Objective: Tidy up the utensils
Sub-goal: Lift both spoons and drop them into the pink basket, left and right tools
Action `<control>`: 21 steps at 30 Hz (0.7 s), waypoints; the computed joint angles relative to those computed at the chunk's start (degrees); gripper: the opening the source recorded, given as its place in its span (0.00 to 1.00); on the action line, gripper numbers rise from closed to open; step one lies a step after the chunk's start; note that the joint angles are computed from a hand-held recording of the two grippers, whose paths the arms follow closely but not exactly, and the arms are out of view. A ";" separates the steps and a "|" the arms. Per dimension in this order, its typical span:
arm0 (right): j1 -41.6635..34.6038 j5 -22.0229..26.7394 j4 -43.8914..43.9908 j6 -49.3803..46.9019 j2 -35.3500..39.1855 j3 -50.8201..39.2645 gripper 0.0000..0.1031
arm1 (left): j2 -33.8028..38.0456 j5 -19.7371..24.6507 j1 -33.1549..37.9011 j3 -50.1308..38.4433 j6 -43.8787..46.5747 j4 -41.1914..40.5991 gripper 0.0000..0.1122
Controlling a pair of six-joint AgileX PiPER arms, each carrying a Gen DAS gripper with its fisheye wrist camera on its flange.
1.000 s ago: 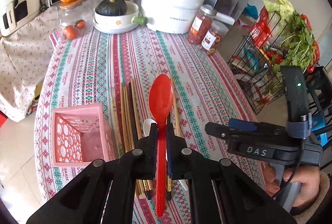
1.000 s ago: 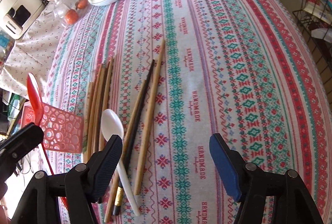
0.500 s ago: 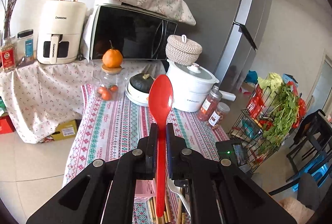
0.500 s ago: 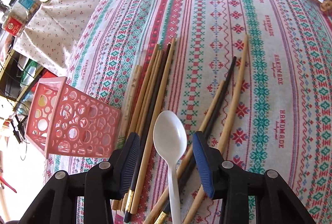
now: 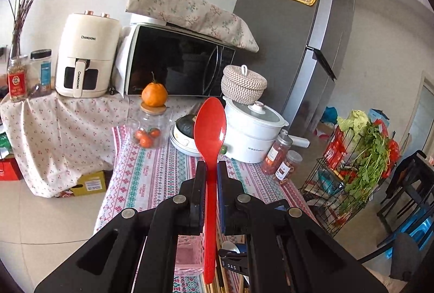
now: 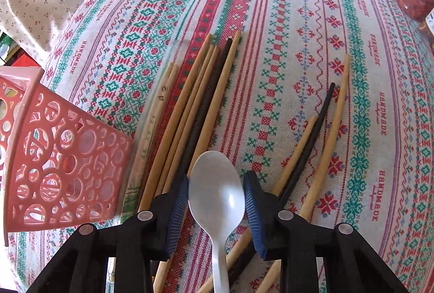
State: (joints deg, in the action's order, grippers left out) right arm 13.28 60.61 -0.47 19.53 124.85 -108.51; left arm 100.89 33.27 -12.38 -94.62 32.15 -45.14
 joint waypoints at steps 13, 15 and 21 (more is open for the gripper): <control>1.13 -19.36 -6.56 9.70 -19.39 18.95 0.35 | -0.07 -18.60 -2.16 6.07 -0.20 -1.44 0.07; 2.25 -21.20 -9.37 13.08 -21.03 19.50 0.35 | 0.37 -23.31 -3.32 7.21 0.79 -1.33 0.07; 4.45 -26.68 -21.63 24.87 -25.60 23.26 0.35 | 2.57 -31.02 -5.88 9.17 8.94 -7.48 0.07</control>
State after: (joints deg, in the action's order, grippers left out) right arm 17.72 33.94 -22.10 44.40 99.25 -85.25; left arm 103.46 2.24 -18.26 -85.45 41.09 -52.62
